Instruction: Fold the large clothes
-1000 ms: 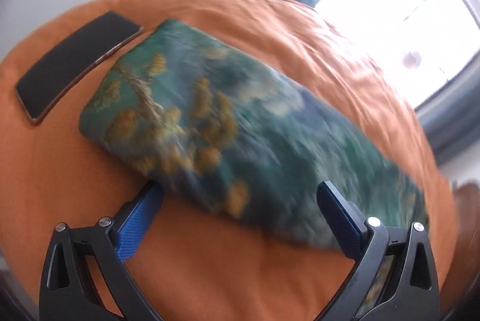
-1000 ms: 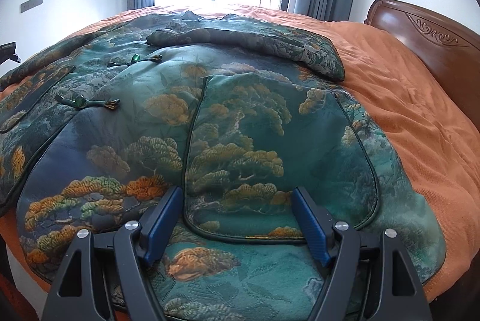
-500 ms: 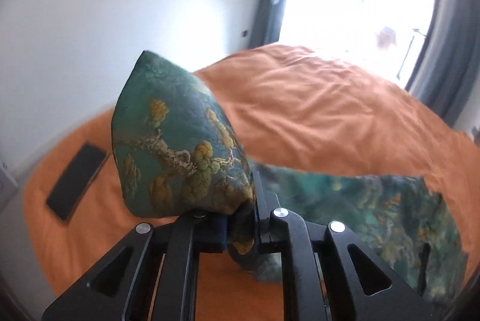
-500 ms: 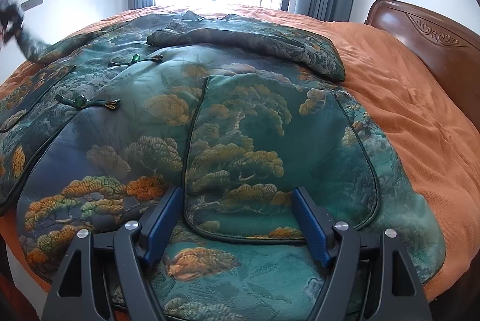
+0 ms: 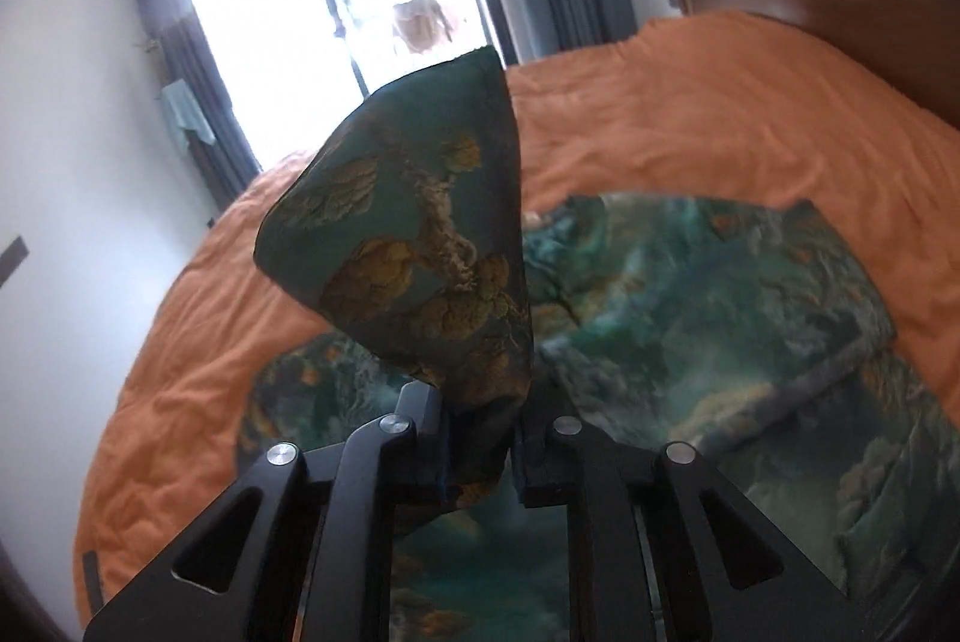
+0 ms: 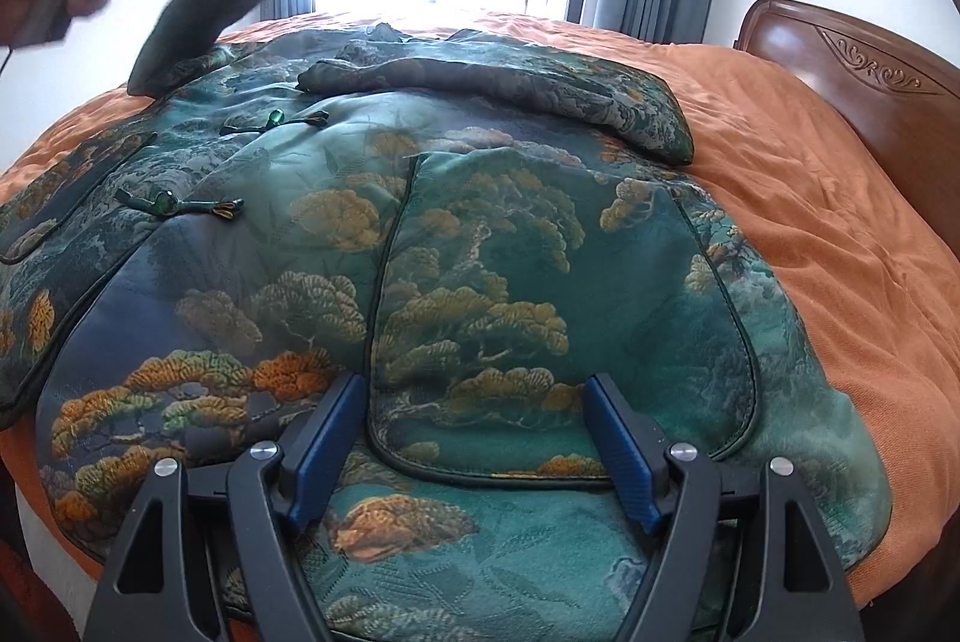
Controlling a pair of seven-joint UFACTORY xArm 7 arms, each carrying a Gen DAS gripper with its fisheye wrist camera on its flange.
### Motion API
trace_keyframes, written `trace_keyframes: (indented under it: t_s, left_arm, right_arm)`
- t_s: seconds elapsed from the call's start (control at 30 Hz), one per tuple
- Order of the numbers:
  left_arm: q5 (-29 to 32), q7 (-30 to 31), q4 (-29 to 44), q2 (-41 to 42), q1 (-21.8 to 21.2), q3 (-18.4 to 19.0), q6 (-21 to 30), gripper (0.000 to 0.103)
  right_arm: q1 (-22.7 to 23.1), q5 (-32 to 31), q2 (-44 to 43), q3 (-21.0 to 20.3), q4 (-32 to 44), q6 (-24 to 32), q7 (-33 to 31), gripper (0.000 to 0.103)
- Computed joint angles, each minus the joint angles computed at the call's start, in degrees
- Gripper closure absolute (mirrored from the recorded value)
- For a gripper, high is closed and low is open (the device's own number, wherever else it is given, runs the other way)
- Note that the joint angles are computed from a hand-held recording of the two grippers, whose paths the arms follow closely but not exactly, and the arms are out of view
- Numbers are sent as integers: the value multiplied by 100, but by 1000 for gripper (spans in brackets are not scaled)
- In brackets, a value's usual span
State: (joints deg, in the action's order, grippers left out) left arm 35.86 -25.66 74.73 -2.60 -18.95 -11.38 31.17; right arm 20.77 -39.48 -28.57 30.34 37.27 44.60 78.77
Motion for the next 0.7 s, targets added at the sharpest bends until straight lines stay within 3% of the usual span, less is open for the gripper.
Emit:
trace_keyframes:
  t_s: [0.03,0.1,0.23,0.37,0.47,0.5,0.63,0.7]
  left_arm:
    - [38,-36,-87,78,-45,-50,41,74]
    - [-282,234,-439,53,-168,-92,70,52]
    - [-506,452,-1432,-610,-264,-203,14,47]
    - [-1282,923,-2448,-1659,-202,-52,-96,34]
    - [-1182,787,-3070,-2373,234,-149,-409,19]
    - [-1075,667,-3278,-2575,475,-226,-589,13]
    - [-1132,388,-3632,-2655,1157,-360,-869,11]
    - [-1394,319,-3750,-2644,1198,-249,-910,11]
  right_arm:
    - [-1,-13,0,2,-4,-5,3,26]
    - [8,-23,-13,-9,-21,-29,-11,26]
    - [32,3,-47,-38,-51,-79,-51,26]
    - [248,474,-181,-334,-38,-73,-596,26]
    - [400,990,-359,-565,187,-29,-1215,27]
    - [416,1151,-409,-699,293,-207,-1422,27]
    - [527,2161,12,-1721,846,-1709,-2417,27]
    - [687,2943,685,-2356,1324,-2372,-3021,27]
